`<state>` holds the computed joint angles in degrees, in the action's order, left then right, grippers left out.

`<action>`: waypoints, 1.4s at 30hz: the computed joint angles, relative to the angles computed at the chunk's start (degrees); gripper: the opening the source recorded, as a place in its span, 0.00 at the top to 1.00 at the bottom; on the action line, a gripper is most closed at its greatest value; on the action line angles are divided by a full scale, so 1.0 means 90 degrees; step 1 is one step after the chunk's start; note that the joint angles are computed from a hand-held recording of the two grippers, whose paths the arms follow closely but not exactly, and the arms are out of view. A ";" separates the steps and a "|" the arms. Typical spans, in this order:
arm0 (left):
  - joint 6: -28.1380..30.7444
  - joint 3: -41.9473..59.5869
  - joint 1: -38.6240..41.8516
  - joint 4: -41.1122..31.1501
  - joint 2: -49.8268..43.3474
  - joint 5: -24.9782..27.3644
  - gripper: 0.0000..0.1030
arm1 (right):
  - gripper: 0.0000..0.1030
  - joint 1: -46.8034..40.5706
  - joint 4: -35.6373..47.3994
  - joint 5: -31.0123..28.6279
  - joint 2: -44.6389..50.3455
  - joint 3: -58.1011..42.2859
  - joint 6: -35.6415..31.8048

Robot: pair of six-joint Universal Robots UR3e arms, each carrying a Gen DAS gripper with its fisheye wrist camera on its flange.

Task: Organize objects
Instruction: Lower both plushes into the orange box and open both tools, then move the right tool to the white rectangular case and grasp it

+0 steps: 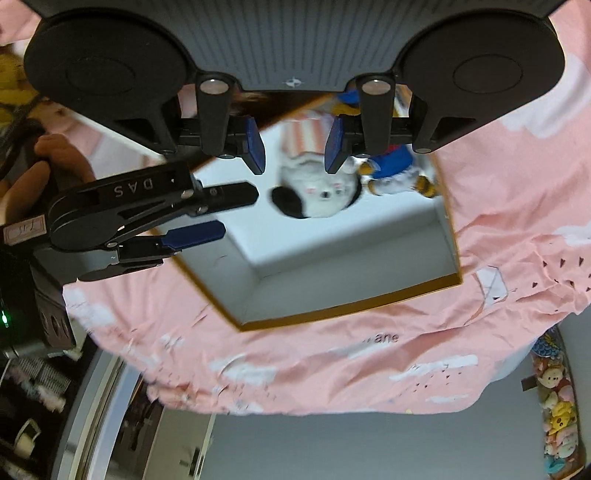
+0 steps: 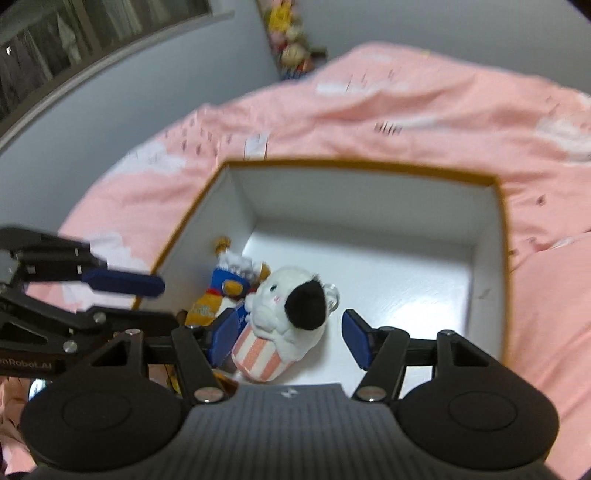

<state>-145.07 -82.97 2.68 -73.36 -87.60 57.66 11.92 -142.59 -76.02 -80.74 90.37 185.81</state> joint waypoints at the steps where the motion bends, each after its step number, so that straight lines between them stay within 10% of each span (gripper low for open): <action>1: 0.0064 -0.0192 0.0065 -0.0030 0.0201 -0.0163 0.58 | 0.38 0.0040 -0.0111 -0.0127 -0.0218 0.0214 0.0015; 8: 0.0832 -0.1321 -0.0078 -0.0247 0.1292 -0.0243 0.58 | 0.37 0.0095 -0.0085 -0.0850 -0.1954 0.1849 0.0267; 15: 0.0186 -0.1979 -0.0287 -0.0546 0.1418 -0.0184 0.54 | 0.38 0.0420 0.0508 -0.1507 -0.2995 0.2926 0.0988; 23: 0.0894 -0.2691 -0.1400 0.0400 0.1707 0.1202 0.54 | 0.47 0.1366 0.1213 -0.2586 -0.3195 0.3107 0.1529; 32: 0.1602 -0.3253 -0.2069 0.1150 0.1795 0.1818 0.36 | 0.27 0.1557 0.2167 -0.2760 -0.3850 0.3161 0.1699; 42: 0.1471 -0.3703 -0.2344 0.2340 0.1564 0.1834 0.39 | 0.33 0.1685 0.1961 -0.2719 -0.3667 0.3409 0.1596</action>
<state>-131.83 -116.31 -18.42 -52.31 -73.53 74.17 27.09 -124.94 -100.49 -113.75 121.05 200.17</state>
